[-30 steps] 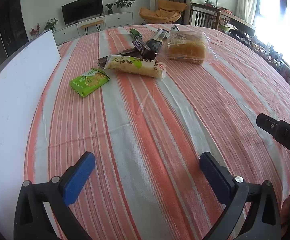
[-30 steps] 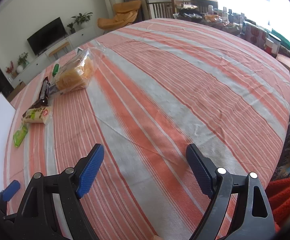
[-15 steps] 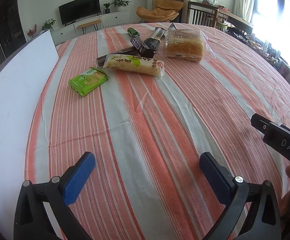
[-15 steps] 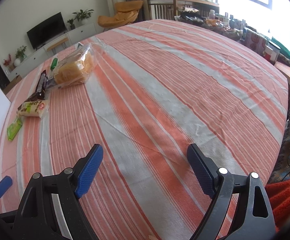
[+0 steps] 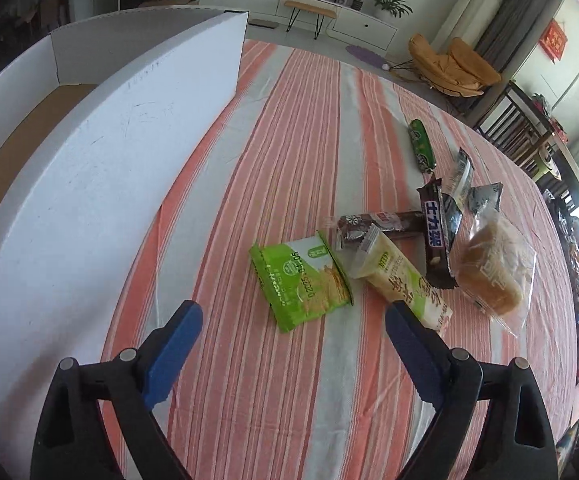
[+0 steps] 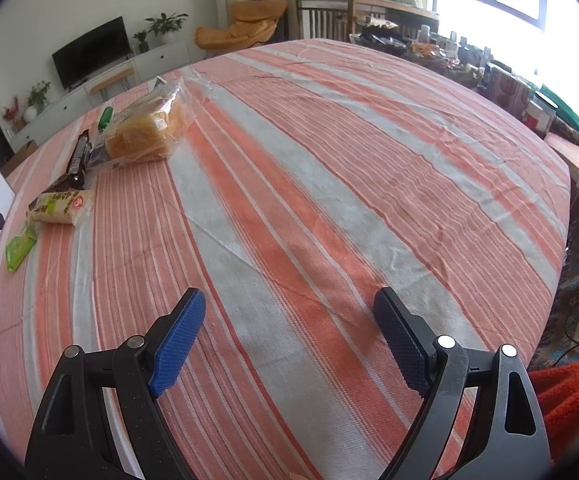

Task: Organize snacks
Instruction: 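Lower the left gripper onto the green cracker packet and grasp it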

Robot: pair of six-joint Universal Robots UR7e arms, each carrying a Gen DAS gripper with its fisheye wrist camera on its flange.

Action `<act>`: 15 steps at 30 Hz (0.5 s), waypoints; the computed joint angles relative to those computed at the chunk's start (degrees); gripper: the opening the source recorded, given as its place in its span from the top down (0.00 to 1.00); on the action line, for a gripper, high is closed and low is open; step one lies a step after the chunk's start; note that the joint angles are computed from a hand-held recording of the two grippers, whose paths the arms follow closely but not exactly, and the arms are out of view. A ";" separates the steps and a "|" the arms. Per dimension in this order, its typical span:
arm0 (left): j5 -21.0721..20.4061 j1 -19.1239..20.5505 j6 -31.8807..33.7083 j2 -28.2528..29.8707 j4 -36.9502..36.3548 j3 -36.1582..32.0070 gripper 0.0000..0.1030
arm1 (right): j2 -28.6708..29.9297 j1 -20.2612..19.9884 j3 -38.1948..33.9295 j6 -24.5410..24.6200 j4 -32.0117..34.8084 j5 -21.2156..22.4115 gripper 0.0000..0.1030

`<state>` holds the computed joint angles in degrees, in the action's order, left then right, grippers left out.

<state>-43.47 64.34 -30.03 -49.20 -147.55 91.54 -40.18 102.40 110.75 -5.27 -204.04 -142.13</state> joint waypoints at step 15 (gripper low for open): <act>5.69 -0.58 22.39 5.36 -11.11 0.89 0.43 | -0.06 -0.15 -0.09 -0.21 -0.10 -0.07 0.13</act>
